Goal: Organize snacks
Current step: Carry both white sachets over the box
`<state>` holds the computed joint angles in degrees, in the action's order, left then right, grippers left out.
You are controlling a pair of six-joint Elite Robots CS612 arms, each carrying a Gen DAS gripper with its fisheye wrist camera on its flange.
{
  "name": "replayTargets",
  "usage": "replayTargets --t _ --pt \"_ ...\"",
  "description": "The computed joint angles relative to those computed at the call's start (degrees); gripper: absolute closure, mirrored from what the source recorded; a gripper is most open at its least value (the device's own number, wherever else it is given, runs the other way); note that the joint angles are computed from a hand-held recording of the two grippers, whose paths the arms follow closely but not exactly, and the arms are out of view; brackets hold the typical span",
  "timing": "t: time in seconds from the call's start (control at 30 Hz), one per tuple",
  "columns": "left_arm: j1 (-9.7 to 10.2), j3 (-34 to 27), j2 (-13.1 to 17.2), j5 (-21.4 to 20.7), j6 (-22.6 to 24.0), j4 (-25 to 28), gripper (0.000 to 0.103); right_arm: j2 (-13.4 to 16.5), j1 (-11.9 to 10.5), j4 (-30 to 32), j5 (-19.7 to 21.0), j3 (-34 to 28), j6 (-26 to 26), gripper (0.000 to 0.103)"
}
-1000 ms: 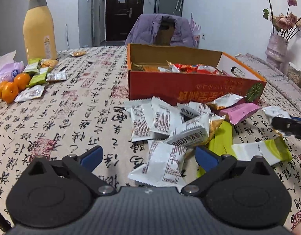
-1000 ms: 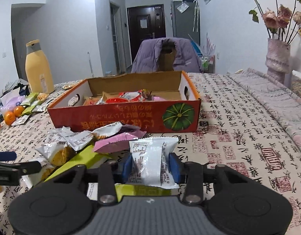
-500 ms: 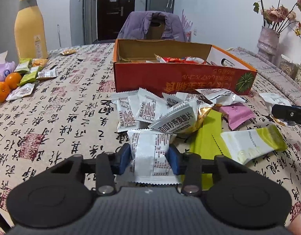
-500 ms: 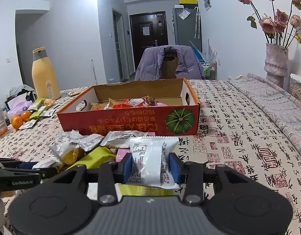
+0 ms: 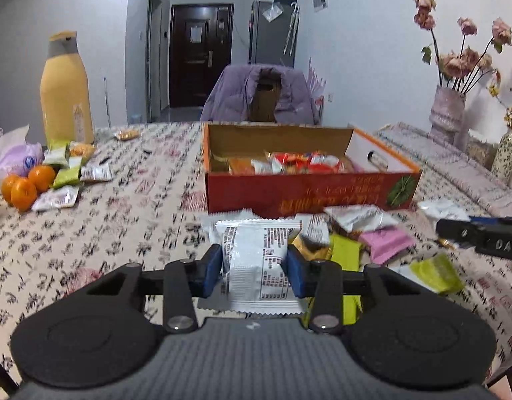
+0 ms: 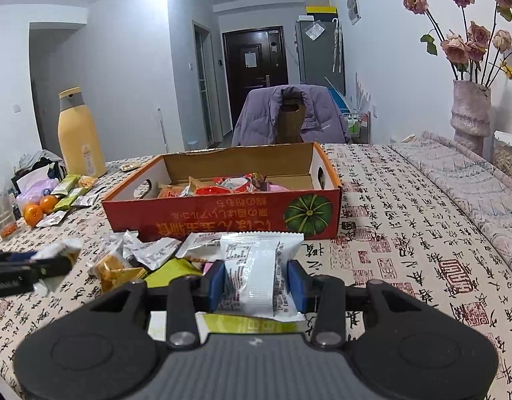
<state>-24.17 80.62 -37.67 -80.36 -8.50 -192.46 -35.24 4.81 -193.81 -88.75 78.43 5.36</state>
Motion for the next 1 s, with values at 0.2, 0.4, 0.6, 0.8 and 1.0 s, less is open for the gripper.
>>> replayTargets --t 0.2,0.4,0.6,0.8,1.0 --pt "-0.06 -2.3 0.7 0.0 0.3 -0.9 0.061 0.8 0.0 0.0 -0.1 -2.1 -0.6 0.063" --pt "-0.18 -6.4 2.2 -0.1 1.4 -0.7 0.061 2.4 -0.2 0.4 0.0 -5.9 -0.9 0.063" --pt "-0.24 -11.8 4.3 0.3 2.2 0.5 0.061 4.4 -0.3 2.0 -0.2 -10.8 -1.4 0.063" --pt "-0.08 -17.6 6.8 0.7 3.1 3.0 0.061 6.7 -0.4 4.2 -0.3 -16.4 -2.0 0.063" --pt "0.11 -24.3 9.8 1.2 2.7 6.6 0.061 9.3 -0.6 7.3 -0.6 -22.3 -2.2 0.063"
